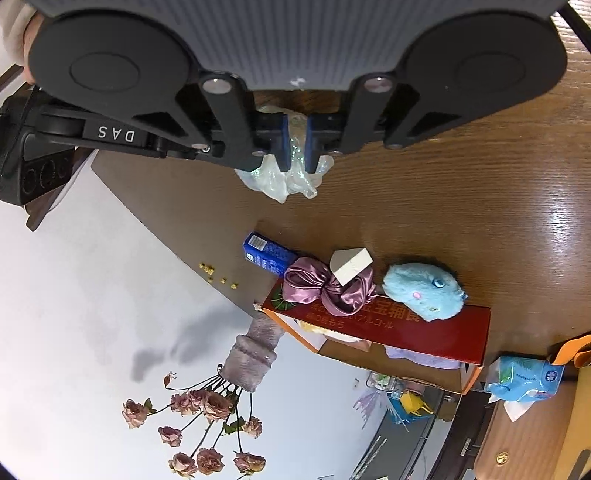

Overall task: Organize soft objects
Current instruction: 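Carry the clear plastic bag into the box and open both grippers, then withdraw both grippers from the box back over the table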

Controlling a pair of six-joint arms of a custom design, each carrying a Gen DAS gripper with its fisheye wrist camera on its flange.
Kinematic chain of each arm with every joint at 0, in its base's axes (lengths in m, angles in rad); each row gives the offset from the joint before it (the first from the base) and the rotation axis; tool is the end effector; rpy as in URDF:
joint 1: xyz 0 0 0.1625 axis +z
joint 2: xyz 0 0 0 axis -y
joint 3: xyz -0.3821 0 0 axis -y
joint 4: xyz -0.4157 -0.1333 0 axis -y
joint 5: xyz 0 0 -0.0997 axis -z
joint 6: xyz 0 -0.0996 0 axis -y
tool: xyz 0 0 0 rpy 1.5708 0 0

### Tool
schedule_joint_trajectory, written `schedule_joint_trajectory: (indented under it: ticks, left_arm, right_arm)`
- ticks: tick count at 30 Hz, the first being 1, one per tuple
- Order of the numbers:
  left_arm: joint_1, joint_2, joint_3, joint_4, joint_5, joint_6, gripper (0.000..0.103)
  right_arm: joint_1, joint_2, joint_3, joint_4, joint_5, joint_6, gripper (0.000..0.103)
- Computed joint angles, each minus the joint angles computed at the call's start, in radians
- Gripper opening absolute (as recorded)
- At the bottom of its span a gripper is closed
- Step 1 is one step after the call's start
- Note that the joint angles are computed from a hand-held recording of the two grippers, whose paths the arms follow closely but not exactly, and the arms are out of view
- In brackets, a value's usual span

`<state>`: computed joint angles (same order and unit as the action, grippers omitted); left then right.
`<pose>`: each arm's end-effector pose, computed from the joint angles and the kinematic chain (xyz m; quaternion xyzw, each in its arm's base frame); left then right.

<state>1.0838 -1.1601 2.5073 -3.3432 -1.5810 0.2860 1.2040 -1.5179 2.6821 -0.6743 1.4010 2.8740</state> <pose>-0.0594 -0.3948 0.0579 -0.3695 -0.9050 0.2094 0.0261 0.0597 -0.2632 0.0281 0.0012 -0.8555 0.5098 0.0908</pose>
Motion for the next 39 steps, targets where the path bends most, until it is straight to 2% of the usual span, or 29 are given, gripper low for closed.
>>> schedule_joint_trajectory:
  ticks: [3, 6, 9, 11, 14, 16, 20, 22, 23, 26, 29, 31, 33, 35, 37, 39]
  left_arm:
    - [-0.008, -0.01, -0.005, -0.006, -0.007, 0.008, 0.007]
    - [-0.032, -0.01, -0.048, -0.013, -0.02, 0.032, 0.006]
    - [-0.057, 0.019, -0.149, -0.005, -0.007, 0.053, 0.006]
    - [-0.061, 0.063, -0.244, -0.003, 0.002, 0.073, 0.006]
    - [-0.063, 0.163, -0.427, 0.053, 0.082, 0.093, 0.006]
    - [-0.058, 0.241, -0.558, 0.115, 0.171, 0.078, 0.006]
    - [-0.023, 0.382, -0.773, 0.243, 0.263, 0.085, 0.007]
    - [-0.008, 0.438, -0.844, 0.282, 0.31, 0.1, 0.009]
    - [-0.004, 0.454, -0.857, 0.265, 0.334, 0.097, 0.009]
    - [0.018, 0.454, -0.853, 0.23, 0.323, 0.112, 0.009]
    - [0.021, 0.435, -0.828, 0.205, 0.309, 0.132, 0.011]
    - [0.012, 0.418, -0.803, 0.179, 0.323, 0.162, 0.011]
    - [0.003, 0.401, -0.784, 0.165, 0.325, 0.169, 0.013]
    - [-0.012, 0.379, -0.758, 0.149, 0.341, 0.174, 0.021]
    - [-0.028, 0.35, -0.714, 0.102, 0.356, 0.186, 0.035]
    - [-0.047, 0.322, -0.66, 0.032, 0.376, 0.205, 0.041]
  right_arm:
    - [0.028, -0.011, -0.005, -0.002, 0.015, -0.013, 0.005]
    - [0.096, -0.042, -0.045, 0.035, 0.05, -0.045, 0.005]
    - [0.196, -0.052, -0.154, 0.105, 0.096, -0.091, 0.005]
    - [0.263, -0.01, -0.277, 0.161, 0.14, -0.138, 0.005]
    - [0.311, 0.116, -0.523, 0.316, 0.174, -0.142, 0.005]
    - [0.322, 0.226, -0.699, 0.416, 0.193, -0.109, 0.005]
    - [0.323, 0.456, -1.027, 0.605, 0.27, -0.064, 0.005]
    - [0.323, 0.567, -1.178, 0.696, 0.334, -0.027, 0.006]
    - [0.319, 0.61, -1.236, 0.738, 0.346, -0.016, 0.011]
    - [0.32, 0.73, -1.4, 0.881, 0.405, 0.005, 0.013]
    - [0.327, 0.759, -1.434, 0.911, 0.424, -0.027, 0.022]
    - [0.328, 0.739, -1.414, 0.904, 0.413, -0.026, 0.023]
    - [0.332, 0.69, -1.364, 0.88, 0.405, -0.027, 0.029]
    - [0.338, 0.621, -1.282, 0.83, 0.413, -0.049, 0.033]
    - [0.355, 0.543, -1.204, 0.786, 0.441, -0.092, 0.035]
    - [0.373, 0.451, -1.11, 0.722, 0.482, -0.145, 0.039]
